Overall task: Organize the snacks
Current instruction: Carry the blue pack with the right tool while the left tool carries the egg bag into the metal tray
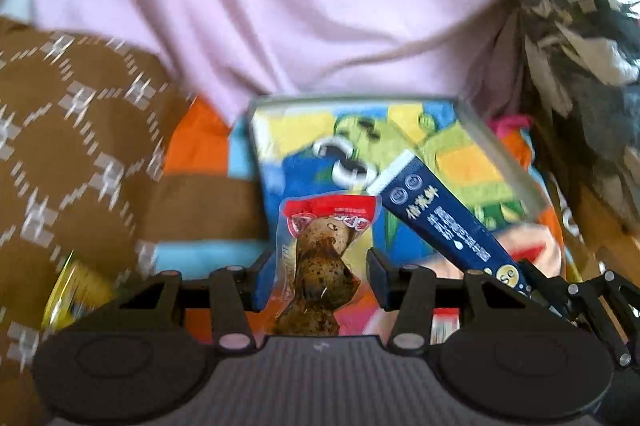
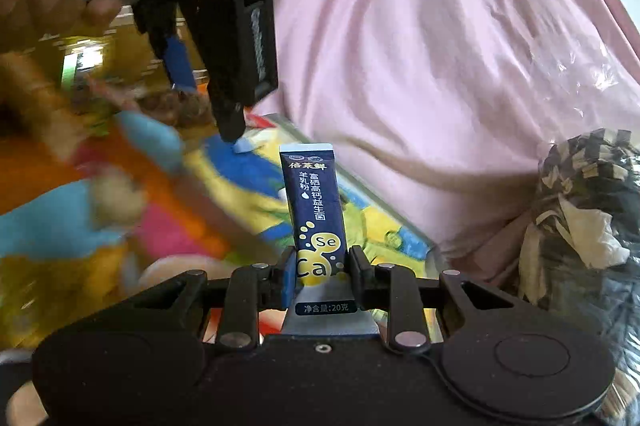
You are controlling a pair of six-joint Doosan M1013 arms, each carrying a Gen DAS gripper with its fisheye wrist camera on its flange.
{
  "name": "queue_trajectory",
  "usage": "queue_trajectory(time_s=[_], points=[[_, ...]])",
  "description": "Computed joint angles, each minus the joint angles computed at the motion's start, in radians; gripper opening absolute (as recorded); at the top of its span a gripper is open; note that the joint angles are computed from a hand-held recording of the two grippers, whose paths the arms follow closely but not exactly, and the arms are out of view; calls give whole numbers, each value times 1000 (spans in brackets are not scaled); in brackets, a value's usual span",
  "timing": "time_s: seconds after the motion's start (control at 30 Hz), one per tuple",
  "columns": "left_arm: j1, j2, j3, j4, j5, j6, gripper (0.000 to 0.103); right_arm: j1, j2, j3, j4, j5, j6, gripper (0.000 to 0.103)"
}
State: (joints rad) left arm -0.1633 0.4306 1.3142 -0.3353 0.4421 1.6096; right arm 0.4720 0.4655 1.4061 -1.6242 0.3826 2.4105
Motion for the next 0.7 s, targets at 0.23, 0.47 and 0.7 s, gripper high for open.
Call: queue_trajectory(time_s=[0.23,0.47,0.7], points=[[-4,102,-135,43,-23,-61,53,-20,107,-175,171,39,-83,29],[-9,176,-222,108,7,-149,53,-36,184,-311,497,87,-302,29],[-16,220,-277,137,56,-193,54,-54,225,-382,740,112,-422,30]])
